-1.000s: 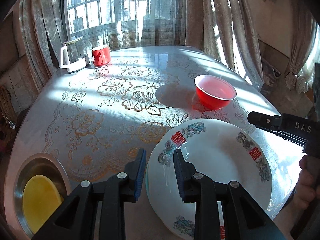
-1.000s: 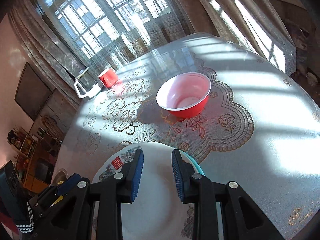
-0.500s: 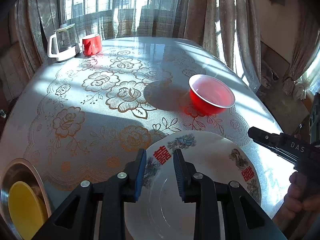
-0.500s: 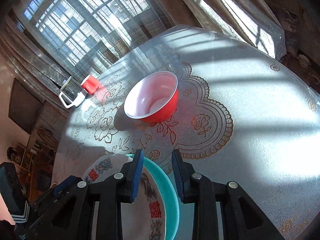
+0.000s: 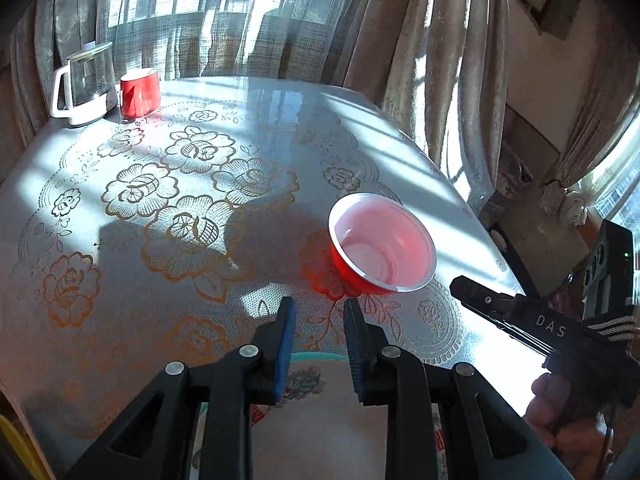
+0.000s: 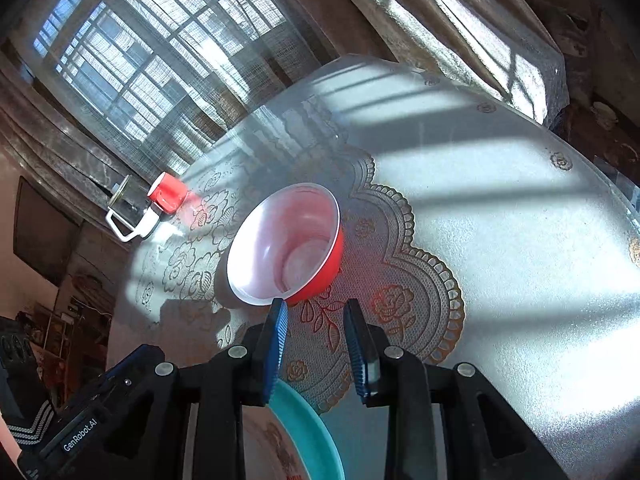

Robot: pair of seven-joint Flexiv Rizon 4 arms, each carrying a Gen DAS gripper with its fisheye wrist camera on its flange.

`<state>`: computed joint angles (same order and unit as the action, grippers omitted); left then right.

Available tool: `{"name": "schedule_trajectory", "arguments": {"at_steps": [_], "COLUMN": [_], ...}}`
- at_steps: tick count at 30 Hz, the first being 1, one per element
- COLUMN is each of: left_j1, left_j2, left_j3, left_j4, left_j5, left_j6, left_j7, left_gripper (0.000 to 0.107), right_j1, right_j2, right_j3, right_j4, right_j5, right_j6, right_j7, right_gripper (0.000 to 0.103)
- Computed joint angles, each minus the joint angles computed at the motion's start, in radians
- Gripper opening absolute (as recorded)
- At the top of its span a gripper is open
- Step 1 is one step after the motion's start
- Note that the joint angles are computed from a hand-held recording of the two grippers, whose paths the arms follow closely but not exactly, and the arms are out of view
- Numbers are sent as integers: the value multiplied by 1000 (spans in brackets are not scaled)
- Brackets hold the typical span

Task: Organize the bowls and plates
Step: 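Move the left tool to the rim of the red bowl, then grasp the red bowl's rim with the left tool, then carry the red bowl with the left tool and lower it onto the yellow bowl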

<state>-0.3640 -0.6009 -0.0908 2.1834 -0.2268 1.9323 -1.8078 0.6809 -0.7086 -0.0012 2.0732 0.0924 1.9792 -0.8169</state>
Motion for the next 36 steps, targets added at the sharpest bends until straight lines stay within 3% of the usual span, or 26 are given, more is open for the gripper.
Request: {"name": "schedule_trajectory", "arguments": {"at_steps": [4,10,13,15,18,22,31,36], "left_j1": [121,133,156,175,122,154,11,7], "left_j2": [-48,-107,-140,-154,-147,-139,-48,9], "left_j3": [-114,-125,-154,-180,-131,-164,-17,-10], "left_j4": [-58,-146,-183,-194,-193,-157,-35,67], "left_j5": [38,28,46,64,55,75,47,45], "left_j6": [-44,-109,-130,-133,-122,-93,25,118], "left_j7": [-32,-50,-37,-23,-24,-26,-33,-49], "left_gripper": [25,27,26,16,15,15,15,15], "right_j1": [-31,-75,-59,-57,9,-41,-19,20], "right_j2": [-24,-70,-83,-87,-79,-80,-42,-13], "right_j3": [4,19,-3,-1,-64,-7,20,22], "right_j4": [-50,-119,-134,-136,-120,-112,-54,-27], "right_j5": [-21,-76,-97,-112,-96,-106,-91,-65], "right_j6": [-37,-94,-113,-108,-114,-95,-22,16], "right_j7": [18,45,44,37,30,32,0,-31], "right_gripper": [29,29,19,11,11,11,11,11]}}
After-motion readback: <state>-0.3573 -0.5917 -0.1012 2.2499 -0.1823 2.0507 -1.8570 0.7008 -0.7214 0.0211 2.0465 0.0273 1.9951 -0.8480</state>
